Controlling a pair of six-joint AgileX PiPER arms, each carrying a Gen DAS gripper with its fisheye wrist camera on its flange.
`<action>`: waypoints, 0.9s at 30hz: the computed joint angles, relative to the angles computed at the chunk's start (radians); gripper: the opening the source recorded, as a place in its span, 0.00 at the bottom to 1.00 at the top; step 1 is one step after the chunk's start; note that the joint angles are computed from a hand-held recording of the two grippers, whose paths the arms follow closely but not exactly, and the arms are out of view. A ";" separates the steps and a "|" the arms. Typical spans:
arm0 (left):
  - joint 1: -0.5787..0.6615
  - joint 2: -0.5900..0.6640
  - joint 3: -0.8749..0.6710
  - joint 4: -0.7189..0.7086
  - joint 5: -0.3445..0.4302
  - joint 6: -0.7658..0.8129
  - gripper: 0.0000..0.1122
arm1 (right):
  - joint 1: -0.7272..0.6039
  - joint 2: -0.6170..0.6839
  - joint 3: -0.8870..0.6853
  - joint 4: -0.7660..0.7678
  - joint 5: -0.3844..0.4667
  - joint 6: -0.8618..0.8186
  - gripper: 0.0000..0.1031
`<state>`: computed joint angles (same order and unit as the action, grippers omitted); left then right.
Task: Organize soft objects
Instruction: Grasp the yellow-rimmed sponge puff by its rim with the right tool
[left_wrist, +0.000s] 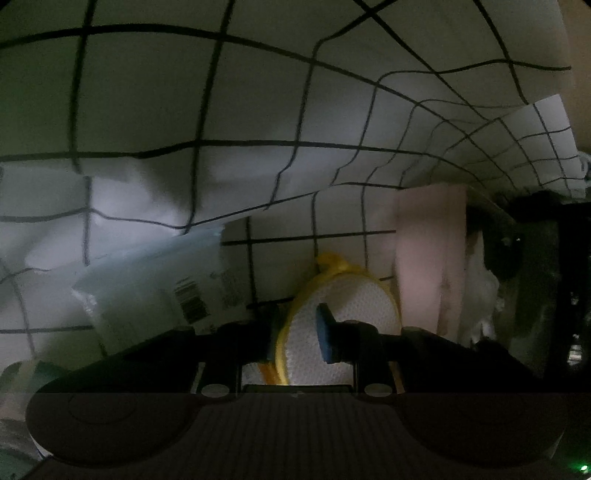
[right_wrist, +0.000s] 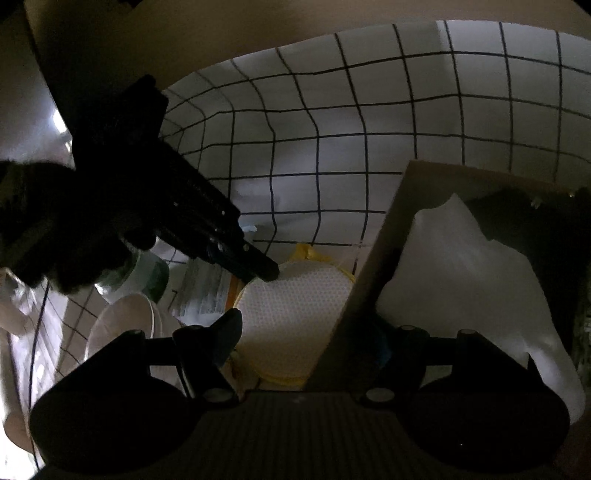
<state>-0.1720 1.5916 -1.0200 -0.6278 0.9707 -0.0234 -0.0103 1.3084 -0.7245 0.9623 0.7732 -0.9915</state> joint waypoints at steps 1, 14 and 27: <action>-0.002 0.001 0.005 -0.018 -0.012 0.001 0.24 | 0.005 -0.003 0.007 0.003 -0.009 -0.004 0.70; 0.094 -0.095 0.026 -0.193 0.112 0.177 0.16 | -0.052 -0.010 0.029 0.059 0.044 -0.061 0.70; -0.111 -0.068 -0.035 -0.089 0.008 -0.072 0.16 | -0.049 -0.048 0.028 0.025 0.060 -0.021 0.70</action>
